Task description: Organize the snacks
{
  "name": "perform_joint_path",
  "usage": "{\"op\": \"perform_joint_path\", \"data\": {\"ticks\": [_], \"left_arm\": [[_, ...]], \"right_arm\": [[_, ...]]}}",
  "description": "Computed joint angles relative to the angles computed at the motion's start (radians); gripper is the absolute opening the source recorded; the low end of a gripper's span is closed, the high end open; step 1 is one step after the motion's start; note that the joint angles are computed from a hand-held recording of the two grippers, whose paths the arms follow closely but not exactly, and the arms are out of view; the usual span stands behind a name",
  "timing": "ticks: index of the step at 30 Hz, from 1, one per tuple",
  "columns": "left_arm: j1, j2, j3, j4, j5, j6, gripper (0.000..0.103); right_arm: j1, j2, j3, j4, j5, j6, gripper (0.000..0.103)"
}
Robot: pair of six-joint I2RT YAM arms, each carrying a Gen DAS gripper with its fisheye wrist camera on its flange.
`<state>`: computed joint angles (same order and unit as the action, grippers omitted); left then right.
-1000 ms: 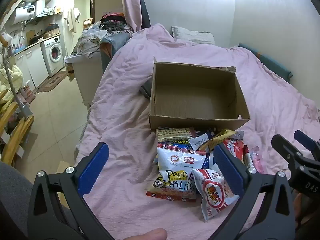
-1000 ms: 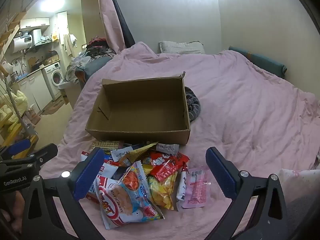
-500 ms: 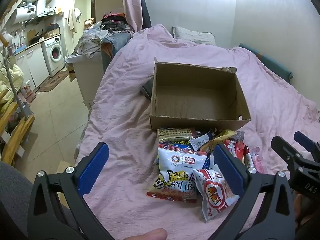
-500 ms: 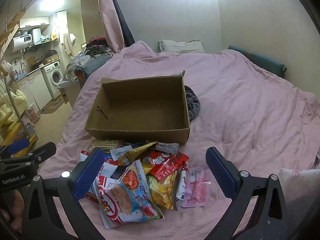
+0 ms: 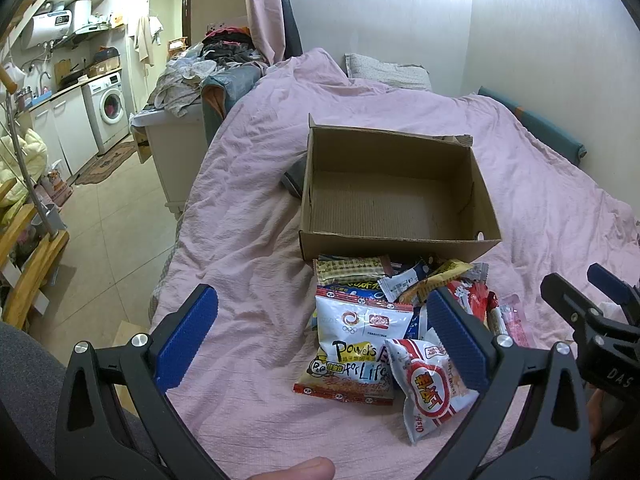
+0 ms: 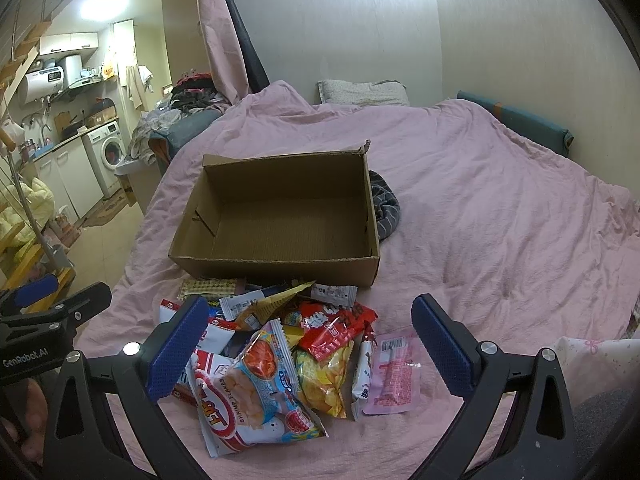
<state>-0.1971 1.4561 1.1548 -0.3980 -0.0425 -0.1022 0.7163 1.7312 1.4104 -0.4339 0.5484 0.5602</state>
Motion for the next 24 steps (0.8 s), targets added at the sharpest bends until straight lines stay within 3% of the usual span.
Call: {"op": "perform_joint_path", "data": {"ticks": [24], "left_arm": [[0.002, -0.001, -0.001, 0.001, 0.003, 0.000, 0.103]], "right_arm": [[-0.003, -0.001, -0.003, 0.002, 0.000, -0.005, 0.103]]}}
